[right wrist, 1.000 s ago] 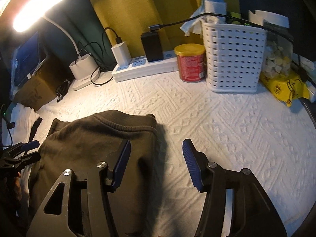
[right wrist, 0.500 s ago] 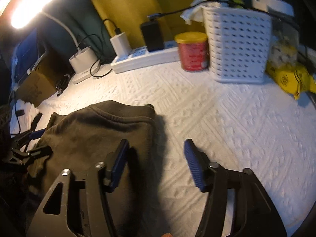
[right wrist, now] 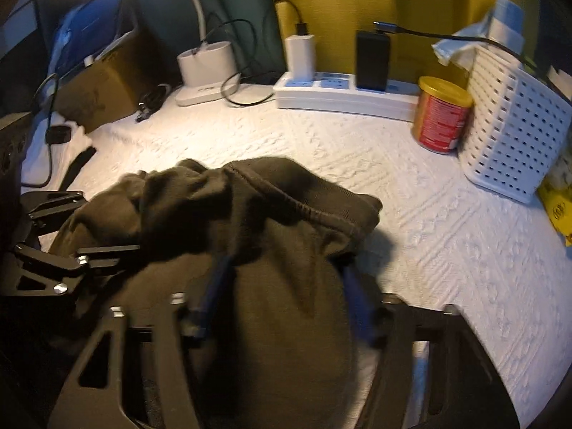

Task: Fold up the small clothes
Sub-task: 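Lift the gripped brown T-shirt off the bedspread with both tools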

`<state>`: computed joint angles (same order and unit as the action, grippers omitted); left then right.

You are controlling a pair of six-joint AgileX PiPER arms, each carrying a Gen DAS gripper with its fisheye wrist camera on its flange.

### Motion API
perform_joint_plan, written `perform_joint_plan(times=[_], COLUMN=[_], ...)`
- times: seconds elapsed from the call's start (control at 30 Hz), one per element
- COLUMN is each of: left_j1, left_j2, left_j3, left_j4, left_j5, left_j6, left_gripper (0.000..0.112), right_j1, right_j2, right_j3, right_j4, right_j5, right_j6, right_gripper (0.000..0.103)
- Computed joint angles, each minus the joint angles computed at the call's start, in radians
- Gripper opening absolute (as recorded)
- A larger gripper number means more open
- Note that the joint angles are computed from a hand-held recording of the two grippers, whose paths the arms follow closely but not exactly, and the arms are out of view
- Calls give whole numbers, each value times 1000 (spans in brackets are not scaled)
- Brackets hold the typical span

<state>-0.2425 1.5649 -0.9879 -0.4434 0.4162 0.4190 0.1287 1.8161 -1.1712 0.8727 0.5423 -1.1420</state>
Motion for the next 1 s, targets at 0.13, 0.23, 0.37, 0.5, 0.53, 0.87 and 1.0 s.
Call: perform_joint_plan(times=[0.13,0.23,0.37,0.5,0.53,0.87,1.0], left_j1=[-50,-53,-75,-95,-100,-193,-223], left_j2=[-9,-23,-69,-128,-142,-303,-362], left_j3=[11,25,65,108,116,172,195], left_j4=[125,111,122,117,123,410,510], left_j5=[-32,-42,-71,-102,-109,-131,-140], left_j6=[-129,-128,-156,-176,-187,-488,-605], left_gripper=[20,20,20,20,20,20,20], right_j1=[30,29,3,-24,-30,-82,-94], right_j2=[-33,-50,-99,-162,-186,-415,-512], right_j3=[45,63,105,159,178,315,359], right_j4=[6,21,74,138,160,270,278], right_j5=[-27,-27,-6,-1,-4,31,46], right_j6=[-25,-32,-84,-140,-161,-271,-271], right_gripper=[24,23,22,17,17,15,15])
